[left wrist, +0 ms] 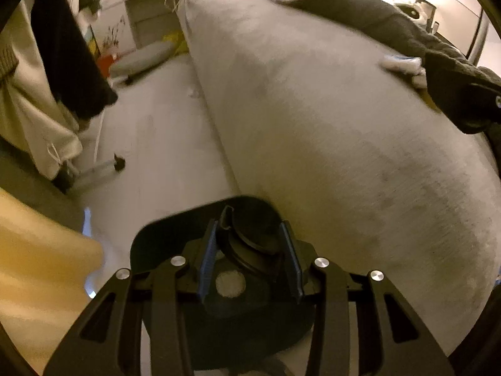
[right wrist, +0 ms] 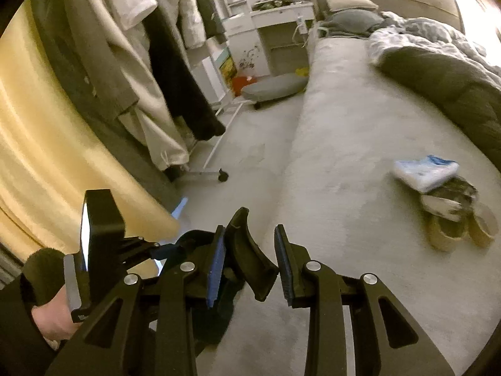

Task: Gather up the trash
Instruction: 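Open the right tool to drop the black strip into the bin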

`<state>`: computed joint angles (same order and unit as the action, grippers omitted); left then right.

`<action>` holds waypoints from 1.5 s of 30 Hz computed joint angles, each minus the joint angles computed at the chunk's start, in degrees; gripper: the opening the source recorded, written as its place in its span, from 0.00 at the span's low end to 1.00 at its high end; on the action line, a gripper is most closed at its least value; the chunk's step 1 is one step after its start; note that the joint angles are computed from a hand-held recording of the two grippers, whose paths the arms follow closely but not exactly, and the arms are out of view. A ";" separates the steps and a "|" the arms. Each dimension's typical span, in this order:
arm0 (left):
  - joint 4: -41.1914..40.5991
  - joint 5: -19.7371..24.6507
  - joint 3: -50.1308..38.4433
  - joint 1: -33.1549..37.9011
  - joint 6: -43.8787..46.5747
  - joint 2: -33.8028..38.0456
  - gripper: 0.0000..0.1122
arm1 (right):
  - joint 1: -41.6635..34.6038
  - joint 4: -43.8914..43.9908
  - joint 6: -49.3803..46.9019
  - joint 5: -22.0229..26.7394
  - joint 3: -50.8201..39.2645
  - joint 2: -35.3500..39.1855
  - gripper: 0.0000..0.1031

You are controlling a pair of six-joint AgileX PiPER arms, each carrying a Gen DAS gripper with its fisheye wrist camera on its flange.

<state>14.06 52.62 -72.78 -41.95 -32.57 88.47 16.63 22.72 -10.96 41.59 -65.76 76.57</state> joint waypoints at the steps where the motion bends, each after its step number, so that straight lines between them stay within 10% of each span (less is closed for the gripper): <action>1: -1.24 -0.27 0.67 0.91 0.82 -0.25 0.38 | 0.85 -0.45 0.46 -0.11 -0.53 0.75 0.31; 20: -17.41 0.39 12.30 16.79 15.55 -1.65 0.42 | 12.68 -5.48 6.93 1.83 -13.46 17.75 0.31; 45: -18.33 -6.10 16.94 25.27 20.20 -7.95 0.72 | 16.51 -8.89 11.05 8.03 -23.28 32.60 0.32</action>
